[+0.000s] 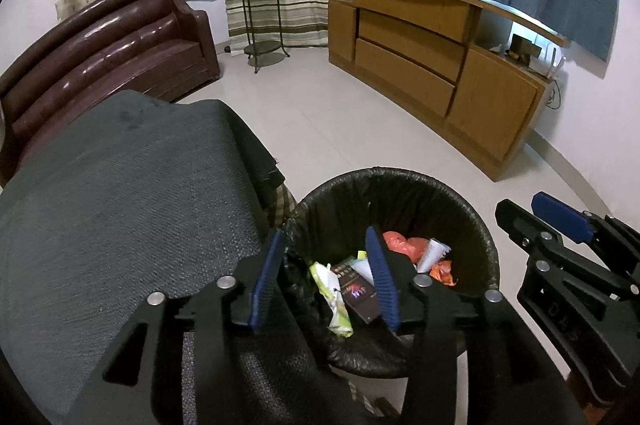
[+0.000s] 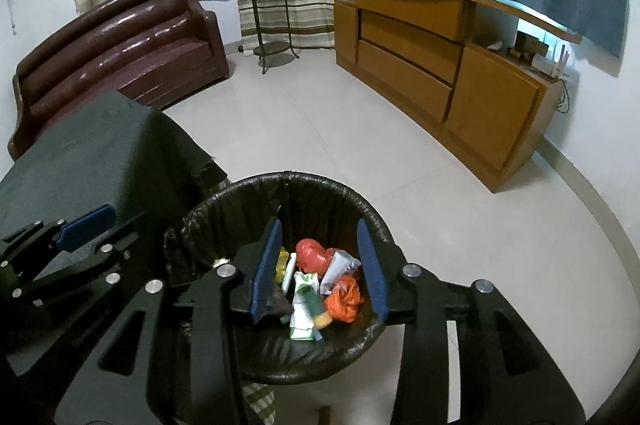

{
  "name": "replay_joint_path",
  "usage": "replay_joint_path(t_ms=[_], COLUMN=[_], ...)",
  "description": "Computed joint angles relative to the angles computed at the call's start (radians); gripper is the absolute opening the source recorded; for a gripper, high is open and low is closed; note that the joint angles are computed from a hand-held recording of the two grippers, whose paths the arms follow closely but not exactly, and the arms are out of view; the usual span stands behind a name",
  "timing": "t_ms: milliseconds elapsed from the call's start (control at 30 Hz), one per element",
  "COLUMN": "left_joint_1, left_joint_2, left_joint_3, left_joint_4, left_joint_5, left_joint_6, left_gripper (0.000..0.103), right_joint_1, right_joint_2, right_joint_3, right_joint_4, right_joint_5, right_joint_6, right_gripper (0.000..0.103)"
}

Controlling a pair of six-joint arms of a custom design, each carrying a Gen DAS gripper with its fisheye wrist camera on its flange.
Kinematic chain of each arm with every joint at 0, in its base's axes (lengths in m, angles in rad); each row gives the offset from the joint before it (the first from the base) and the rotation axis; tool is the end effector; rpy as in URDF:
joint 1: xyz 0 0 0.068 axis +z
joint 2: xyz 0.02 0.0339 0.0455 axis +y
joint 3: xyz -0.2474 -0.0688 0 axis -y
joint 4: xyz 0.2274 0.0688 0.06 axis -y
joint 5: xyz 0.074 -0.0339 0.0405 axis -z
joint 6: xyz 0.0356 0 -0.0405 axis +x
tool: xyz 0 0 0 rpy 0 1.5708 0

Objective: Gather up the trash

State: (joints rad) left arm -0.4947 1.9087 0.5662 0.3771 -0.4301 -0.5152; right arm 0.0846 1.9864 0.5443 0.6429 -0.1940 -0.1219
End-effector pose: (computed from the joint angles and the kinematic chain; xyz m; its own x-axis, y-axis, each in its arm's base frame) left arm 0.2468 -0.1163 0.0515 -0.7395 -0.1099 -0.6641 -0.1628 0.9865 0.0180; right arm 0.2829 0.0309 0.0439 -0.6826 -0.1776 -0.7089 -0.3021 0.9518 0.0524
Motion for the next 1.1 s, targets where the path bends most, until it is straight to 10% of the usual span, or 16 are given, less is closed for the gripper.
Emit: replay_joint_path(t_ms=[1100], left_joint_1=[-0.100], left_joint_2=[-0.353], left_joint_3=[-0.252], left_joint_4=[-0.056], left_joint_5=[-0.150], left_joint_6=[-0.109], left_gripper=[0.071], right_joint_1=[0.008], right_joint_2=[-0.308], right_joint_3=[-0.254], right_joint_4=[0.037], right_joint_5=[0.034], right_joint_6=[-0.001], right_gripper=[0.064])
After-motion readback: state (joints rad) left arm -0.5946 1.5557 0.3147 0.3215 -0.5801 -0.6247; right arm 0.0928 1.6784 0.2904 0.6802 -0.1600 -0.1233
